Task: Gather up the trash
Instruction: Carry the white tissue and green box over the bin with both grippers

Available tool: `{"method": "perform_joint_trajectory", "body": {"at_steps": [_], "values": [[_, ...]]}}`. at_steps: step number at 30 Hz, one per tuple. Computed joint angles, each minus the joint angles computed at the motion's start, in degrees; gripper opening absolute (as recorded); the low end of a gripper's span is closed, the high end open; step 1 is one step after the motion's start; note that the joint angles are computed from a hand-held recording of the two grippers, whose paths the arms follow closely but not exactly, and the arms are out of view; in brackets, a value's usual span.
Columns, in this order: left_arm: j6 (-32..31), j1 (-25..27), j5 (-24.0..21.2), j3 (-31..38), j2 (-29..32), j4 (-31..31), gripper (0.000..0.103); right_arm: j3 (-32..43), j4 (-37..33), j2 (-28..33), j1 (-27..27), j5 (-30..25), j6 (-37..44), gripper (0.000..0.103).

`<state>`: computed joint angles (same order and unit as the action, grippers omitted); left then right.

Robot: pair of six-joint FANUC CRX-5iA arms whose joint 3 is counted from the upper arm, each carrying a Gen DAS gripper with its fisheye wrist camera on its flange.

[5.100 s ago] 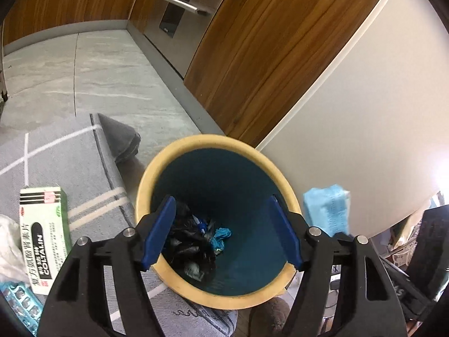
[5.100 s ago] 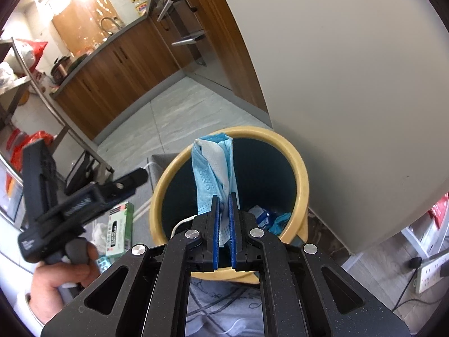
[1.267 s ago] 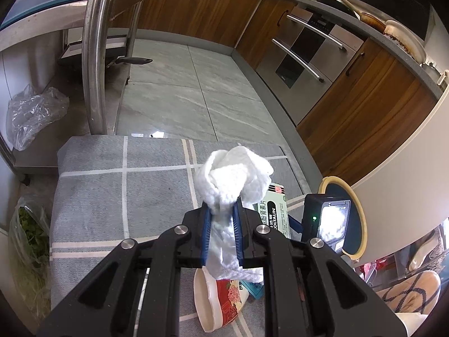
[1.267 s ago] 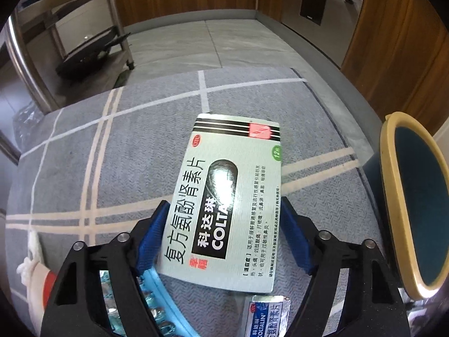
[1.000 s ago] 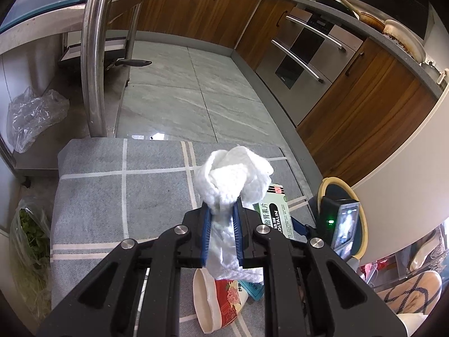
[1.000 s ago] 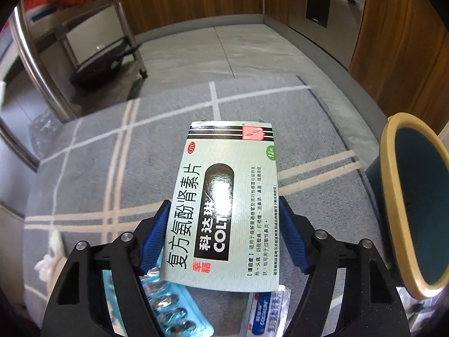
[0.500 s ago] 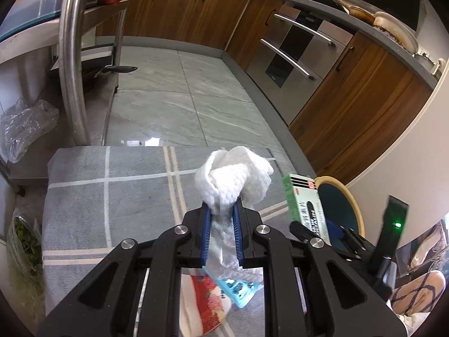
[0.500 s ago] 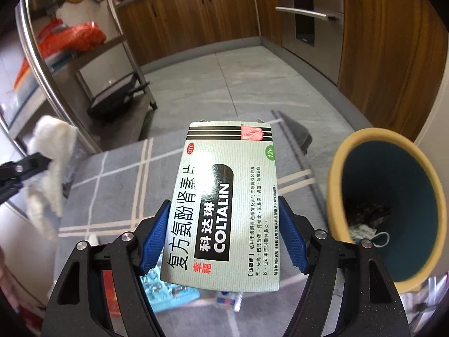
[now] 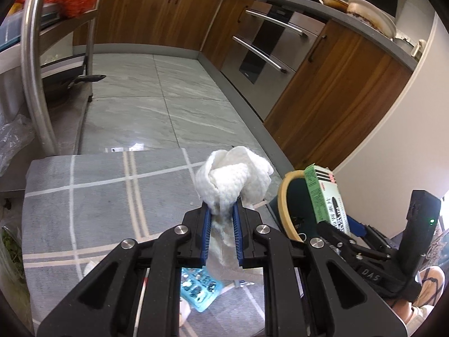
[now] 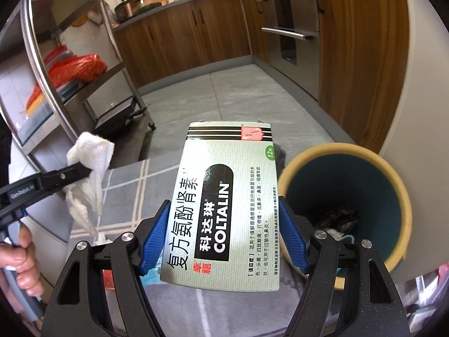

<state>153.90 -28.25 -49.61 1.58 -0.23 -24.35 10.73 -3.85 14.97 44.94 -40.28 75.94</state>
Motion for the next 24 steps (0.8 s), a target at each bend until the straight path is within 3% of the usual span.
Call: {"method": "perform_joint_trajectory", "body": {"at_steps": [12, 24], "values": [[-3.0, -1.7, 2.0, 6.2, 6.6, 1.4, 0.013, -4.9, -0.1, -5.0, -4.5, 2.7, 0.6, 0.074], [-5.6, -3.1, 1.9, 13.2, 13.3, 3.5, 0.013, -7.8, 0.1, -5.4, -9.8, 4.7, -1.4, 0.074]]}}
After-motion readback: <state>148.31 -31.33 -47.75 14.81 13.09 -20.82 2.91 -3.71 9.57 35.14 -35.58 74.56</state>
